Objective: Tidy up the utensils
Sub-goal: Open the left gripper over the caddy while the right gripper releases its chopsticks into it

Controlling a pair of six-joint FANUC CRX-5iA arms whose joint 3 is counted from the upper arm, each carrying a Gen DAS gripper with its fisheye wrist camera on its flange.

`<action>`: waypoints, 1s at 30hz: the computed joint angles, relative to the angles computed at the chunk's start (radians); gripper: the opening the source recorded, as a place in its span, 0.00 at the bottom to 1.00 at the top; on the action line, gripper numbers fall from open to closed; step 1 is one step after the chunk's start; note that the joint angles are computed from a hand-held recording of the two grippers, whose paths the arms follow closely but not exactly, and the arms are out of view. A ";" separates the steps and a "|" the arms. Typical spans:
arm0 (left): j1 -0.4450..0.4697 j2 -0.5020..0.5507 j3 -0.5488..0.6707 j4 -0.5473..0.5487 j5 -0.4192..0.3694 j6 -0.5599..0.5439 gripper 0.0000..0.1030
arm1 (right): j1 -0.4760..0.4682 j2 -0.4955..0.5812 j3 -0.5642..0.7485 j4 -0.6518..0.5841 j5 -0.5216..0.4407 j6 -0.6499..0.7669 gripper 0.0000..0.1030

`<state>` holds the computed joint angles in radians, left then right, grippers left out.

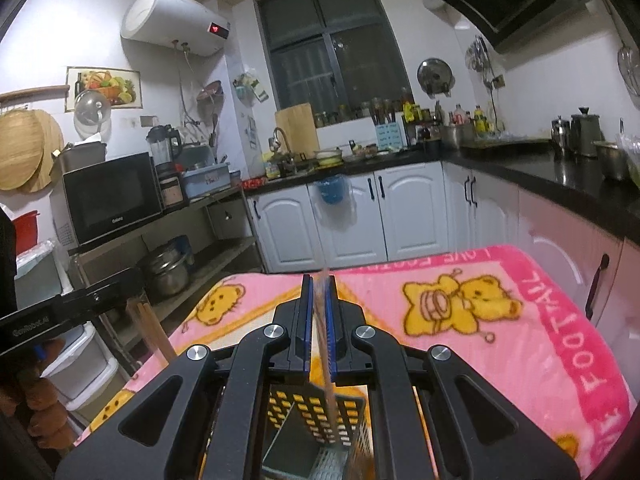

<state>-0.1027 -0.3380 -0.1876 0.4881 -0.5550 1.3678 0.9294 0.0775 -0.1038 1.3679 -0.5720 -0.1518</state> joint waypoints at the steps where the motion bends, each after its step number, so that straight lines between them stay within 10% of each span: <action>1: 0.003 -0.001 -0.002 -0.001 -0.006 0.004 0.00 | 0.005 -0.002 -0.001 -0.012 -0.006 0.009 0.11; 12: 0.017 -0.020 -0.018 -0.026 -0.031 0.033 0.01 | 0.038 -0.041 -0.028 -0.102 -0.034 0.043 0.27; 30: 0.037 -0.072 -0.050 -0.060 -0.068 0.072 0.52 | 0.098 -0.099 -0.075 -0.243 -0.087 0.120 0.37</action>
